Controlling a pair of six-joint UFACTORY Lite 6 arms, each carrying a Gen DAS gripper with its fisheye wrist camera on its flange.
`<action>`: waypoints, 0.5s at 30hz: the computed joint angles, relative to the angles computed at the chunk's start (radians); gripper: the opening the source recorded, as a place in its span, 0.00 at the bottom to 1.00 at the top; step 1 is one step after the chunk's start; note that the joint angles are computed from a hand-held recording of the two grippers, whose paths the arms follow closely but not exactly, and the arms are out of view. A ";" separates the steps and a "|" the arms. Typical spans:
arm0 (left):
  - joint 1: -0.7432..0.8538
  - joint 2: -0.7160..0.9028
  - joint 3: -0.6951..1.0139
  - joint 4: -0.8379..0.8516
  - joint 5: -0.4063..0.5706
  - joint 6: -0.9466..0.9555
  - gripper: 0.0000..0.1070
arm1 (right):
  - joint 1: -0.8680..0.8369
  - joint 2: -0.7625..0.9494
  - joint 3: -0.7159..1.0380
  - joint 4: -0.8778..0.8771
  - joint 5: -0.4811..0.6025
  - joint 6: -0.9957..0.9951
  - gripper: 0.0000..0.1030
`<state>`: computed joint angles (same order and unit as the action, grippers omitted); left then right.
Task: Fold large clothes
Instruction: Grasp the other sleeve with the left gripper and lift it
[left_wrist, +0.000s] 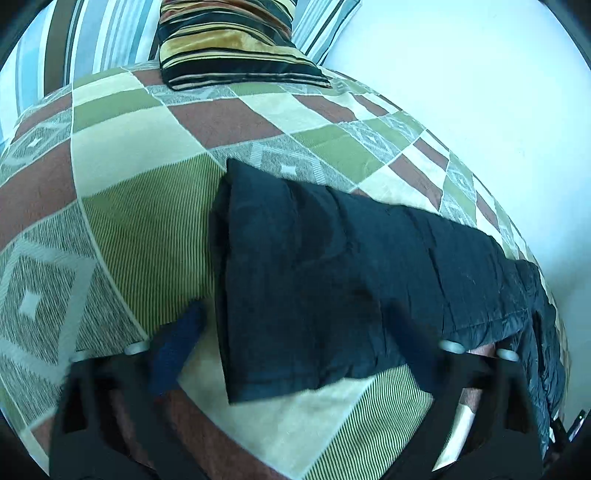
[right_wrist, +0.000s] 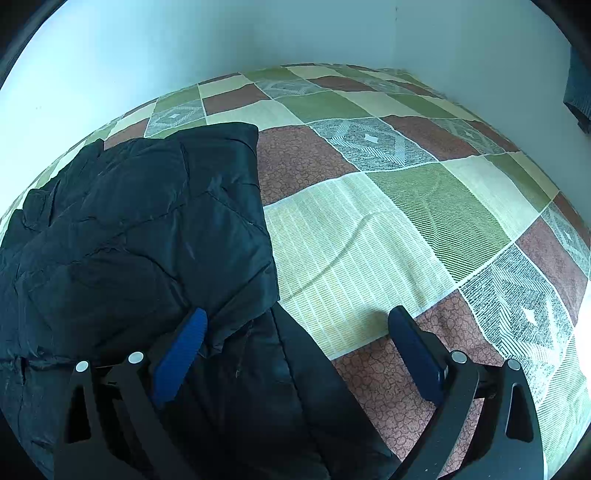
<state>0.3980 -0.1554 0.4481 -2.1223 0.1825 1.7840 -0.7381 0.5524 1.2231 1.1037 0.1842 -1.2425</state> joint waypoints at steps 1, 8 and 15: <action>0.019 0.007 0.003 0.027 0.015 -0.028 0.64 | 0.000 0.000 0.000 0.004 0.000 -0.004 0.94; 0.079 0.020 -0.011 0.024 0.098 -0.006 0.50 | -0.004 0.003 0.002 0.019 0.001 -0.021 0.95; 0.113 0.056 0.024 0.135 0.157 -0.083 0.35 | -0.004 0.002 0.000 0.027 0.000 -0.029 0.95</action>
